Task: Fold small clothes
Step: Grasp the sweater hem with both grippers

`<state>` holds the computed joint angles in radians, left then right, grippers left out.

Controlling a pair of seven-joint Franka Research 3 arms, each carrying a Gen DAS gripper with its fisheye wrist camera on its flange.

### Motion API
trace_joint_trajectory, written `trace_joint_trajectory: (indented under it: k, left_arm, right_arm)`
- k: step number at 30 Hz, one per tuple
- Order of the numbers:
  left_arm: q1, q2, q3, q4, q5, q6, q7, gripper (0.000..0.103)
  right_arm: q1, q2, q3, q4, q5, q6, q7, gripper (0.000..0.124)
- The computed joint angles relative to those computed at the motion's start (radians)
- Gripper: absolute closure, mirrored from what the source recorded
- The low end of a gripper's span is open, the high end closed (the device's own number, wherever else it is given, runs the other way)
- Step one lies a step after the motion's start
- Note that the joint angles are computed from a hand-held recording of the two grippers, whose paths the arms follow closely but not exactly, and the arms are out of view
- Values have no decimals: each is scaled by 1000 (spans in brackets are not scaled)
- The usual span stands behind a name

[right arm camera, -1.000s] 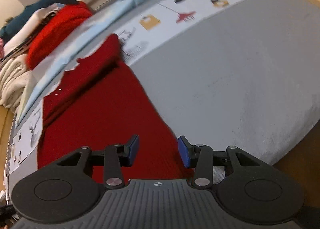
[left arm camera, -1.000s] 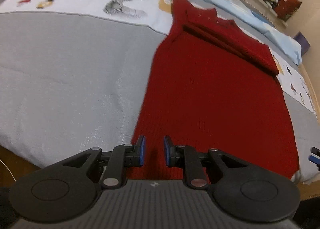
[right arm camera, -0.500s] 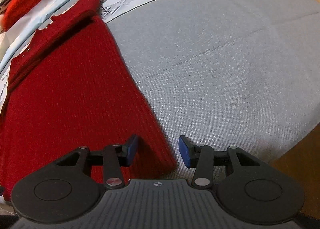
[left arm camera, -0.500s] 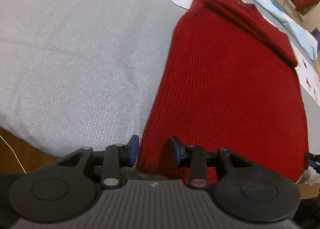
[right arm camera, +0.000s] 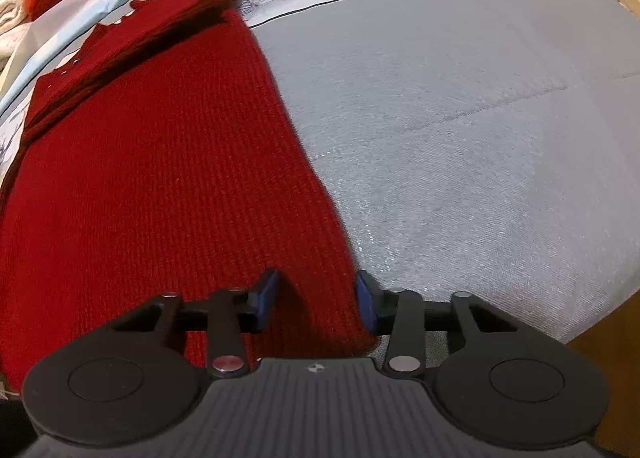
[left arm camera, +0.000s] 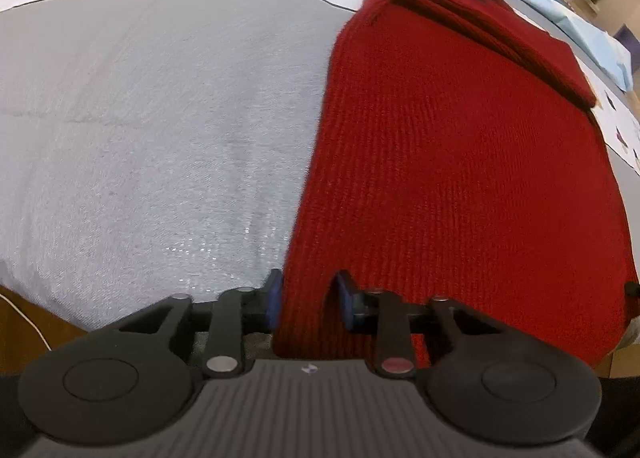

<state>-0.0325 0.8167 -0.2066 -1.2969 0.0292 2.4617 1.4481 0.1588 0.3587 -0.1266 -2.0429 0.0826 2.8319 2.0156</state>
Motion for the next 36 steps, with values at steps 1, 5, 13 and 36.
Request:
trace_joint_trajectory:
  k: [1,5,13,36]
  left_arm:
    - [3,0,-6,-1,-3,2,8,86]
    - [0,-25,-4,-39,6,27,18,89]
    - [5,-7,-8,-8,-4,-6,33,85]
    - [-12,-22,5,-36,18,30,34,91]
  right_arm:
    - [-10,5,13,6,13,2,-16,95]
    - [-33,-1,41,0,68,21,-71,108]
    - [-23,-8,23,-11,82,13,-73,100]
    - [-15,10,31,15,69,9,-115,108]
